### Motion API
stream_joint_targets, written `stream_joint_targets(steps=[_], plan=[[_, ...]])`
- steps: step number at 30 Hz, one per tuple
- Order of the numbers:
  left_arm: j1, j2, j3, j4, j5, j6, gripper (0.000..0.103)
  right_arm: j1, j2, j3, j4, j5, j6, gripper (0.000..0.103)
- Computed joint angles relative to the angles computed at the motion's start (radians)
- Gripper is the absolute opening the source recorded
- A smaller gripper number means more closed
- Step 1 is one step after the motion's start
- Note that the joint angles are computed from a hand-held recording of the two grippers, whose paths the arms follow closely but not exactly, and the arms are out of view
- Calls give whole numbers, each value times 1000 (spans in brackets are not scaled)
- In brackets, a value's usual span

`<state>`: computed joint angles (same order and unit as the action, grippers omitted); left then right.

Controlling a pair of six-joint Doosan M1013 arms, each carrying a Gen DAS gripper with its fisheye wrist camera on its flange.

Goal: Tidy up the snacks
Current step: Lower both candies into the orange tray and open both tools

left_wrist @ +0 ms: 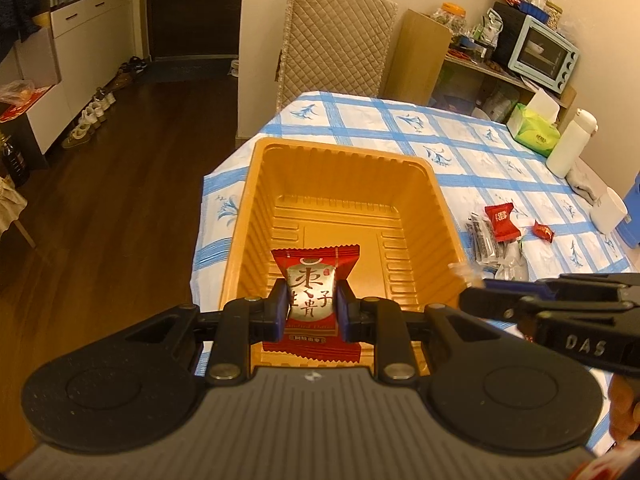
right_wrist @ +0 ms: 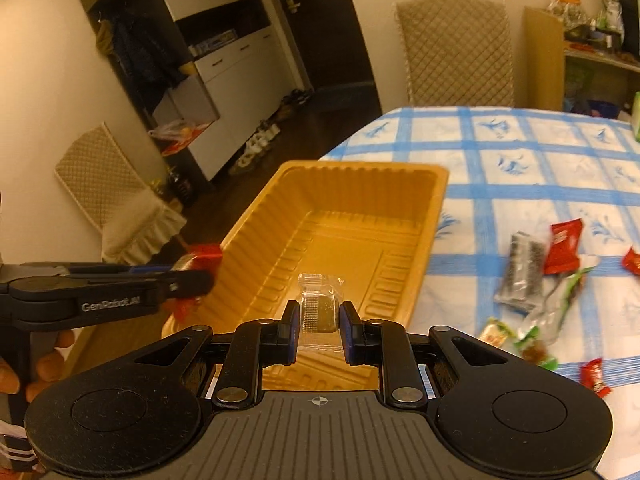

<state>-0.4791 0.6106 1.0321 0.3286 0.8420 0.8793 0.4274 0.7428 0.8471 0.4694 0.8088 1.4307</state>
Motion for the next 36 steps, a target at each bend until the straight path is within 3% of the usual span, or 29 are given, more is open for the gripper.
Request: stream_joint_targets(steps=[17,36], plan=[[28,73,-68,-146,60,116,23,8,64,-82,-85,84,83,21],[37,52,-38,-153,40,96,34,18,81,-116,-111,101,96,21]])
